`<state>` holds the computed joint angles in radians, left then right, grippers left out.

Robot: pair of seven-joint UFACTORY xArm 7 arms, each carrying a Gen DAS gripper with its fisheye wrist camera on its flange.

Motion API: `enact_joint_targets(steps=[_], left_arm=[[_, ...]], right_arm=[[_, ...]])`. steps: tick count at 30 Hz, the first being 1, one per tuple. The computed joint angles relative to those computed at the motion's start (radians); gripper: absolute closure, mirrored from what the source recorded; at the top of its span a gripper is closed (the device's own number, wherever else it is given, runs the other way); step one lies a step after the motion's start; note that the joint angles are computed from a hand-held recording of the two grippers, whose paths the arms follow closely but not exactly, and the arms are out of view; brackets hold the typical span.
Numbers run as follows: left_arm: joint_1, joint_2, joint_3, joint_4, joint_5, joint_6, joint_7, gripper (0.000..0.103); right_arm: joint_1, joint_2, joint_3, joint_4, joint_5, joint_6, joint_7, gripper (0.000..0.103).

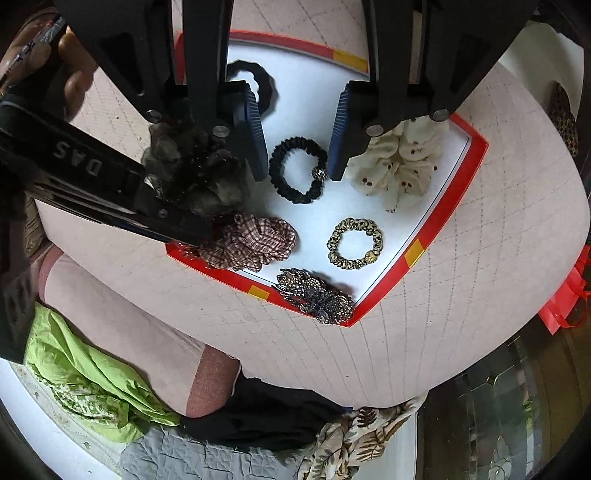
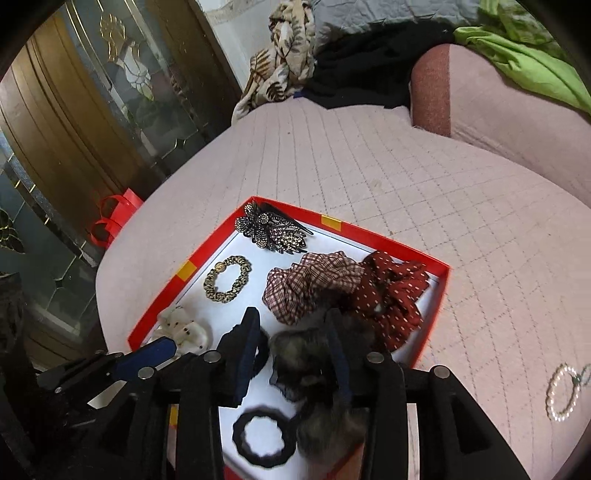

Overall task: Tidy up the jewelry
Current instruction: 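Open both grippers to drop the hair tie and scrunchie in the tray, then move both grippers toward the pearl bracelet on the bed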

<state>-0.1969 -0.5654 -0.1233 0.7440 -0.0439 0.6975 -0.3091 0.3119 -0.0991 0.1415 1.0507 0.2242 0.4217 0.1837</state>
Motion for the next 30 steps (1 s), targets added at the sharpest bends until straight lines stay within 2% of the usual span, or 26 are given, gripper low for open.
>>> enact_joint_targets(steps=[9, 11, 20, 30], left_arm=[[0.004, -0.065, -0.078, 0.001, 0.081, 0.049, -0.072, 0.069], [0.001, -0.073, -0.096, 0.007, 0.105, 0.054, -0.083, 0.066], [-0.051, -0.083, -0.158, 0.030, 0.159, 0.078, -0.110, 0.062], [-0.101, -0.086, -0.188, 0.044, 0.176, 0.107, -0.133, 0.061]], right_arm=[[-0.042, -0.192, 0.019, -0.157, -0.139, 0.018, 0.132, 0.059], [-0.055, -0.235, 0.020, -0.193, -0.166, 0.031, 0.159, 0.059], [-0.106, -0.437, -0.007, -0.355, -0.191, 0.113, 0.226, 0.059], [-0.156, -0.625, -0.016, -0.496, -0.203, 0.201, 0.277, 0.059]])
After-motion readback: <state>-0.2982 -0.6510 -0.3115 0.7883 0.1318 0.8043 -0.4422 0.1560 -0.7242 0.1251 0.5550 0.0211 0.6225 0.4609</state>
